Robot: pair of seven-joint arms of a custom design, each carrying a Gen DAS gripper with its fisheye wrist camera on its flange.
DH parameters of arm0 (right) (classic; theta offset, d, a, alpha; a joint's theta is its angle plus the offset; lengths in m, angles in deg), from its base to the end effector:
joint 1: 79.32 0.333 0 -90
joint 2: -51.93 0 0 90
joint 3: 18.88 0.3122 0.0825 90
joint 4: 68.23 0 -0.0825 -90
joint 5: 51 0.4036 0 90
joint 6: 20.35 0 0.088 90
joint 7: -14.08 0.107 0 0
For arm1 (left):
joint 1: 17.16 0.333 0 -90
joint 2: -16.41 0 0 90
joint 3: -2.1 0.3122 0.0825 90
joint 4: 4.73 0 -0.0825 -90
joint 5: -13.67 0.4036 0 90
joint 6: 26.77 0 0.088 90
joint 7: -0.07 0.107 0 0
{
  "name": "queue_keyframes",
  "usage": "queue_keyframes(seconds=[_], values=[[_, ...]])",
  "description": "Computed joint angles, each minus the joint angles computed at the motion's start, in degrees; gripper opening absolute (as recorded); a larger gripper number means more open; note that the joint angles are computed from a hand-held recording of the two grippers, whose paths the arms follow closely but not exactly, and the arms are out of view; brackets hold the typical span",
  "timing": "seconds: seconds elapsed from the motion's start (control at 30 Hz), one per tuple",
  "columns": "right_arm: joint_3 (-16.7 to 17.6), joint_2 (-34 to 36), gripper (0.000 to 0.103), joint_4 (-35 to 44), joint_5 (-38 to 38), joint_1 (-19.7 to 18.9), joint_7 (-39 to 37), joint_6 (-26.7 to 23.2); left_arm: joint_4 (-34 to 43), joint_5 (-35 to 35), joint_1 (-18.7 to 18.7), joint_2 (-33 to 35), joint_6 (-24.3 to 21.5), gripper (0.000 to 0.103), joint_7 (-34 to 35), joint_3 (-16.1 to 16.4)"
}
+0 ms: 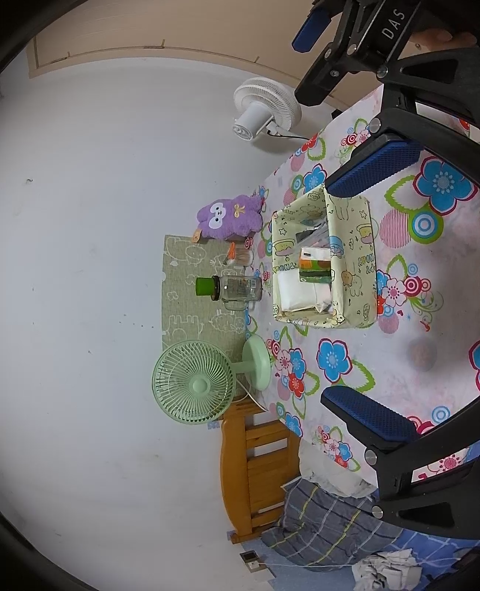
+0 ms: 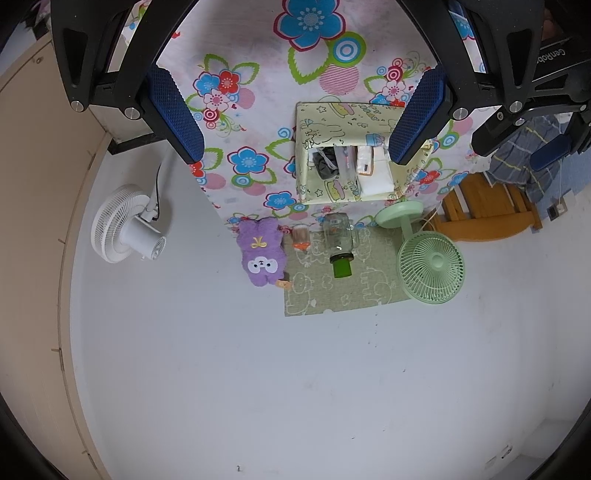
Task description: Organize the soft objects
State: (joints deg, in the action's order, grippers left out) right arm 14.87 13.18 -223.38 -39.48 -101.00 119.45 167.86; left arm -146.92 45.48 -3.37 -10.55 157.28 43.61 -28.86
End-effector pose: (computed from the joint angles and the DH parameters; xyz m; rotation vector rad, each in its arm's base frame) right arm 0.4073 0.0931 0.5298 -1.3634 1.5826 -1.0122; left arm 0.4321 -0.2142 0.5364 -1.4167 1.6747 -1.0803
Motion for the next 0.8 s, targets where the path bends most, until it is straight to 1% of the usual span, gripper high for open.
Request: queue_keyframes(seconds=[0.6, 0.8], values=[[0.2, 0.2, 0.101, 0.2, -0.3, -0.2, 0.3, -0.1, 0.1, 0.2, -0.3, 0.4, 0.0, 0.103, -0.1, 0.4], [0.2, 0.2, 0.101, 0.2, -0.4, -0.3, 0.3, -0.1, 0.2, 0.2, 0.0, 0.6, 0.3, 0.103, 0.0, 0.1]])
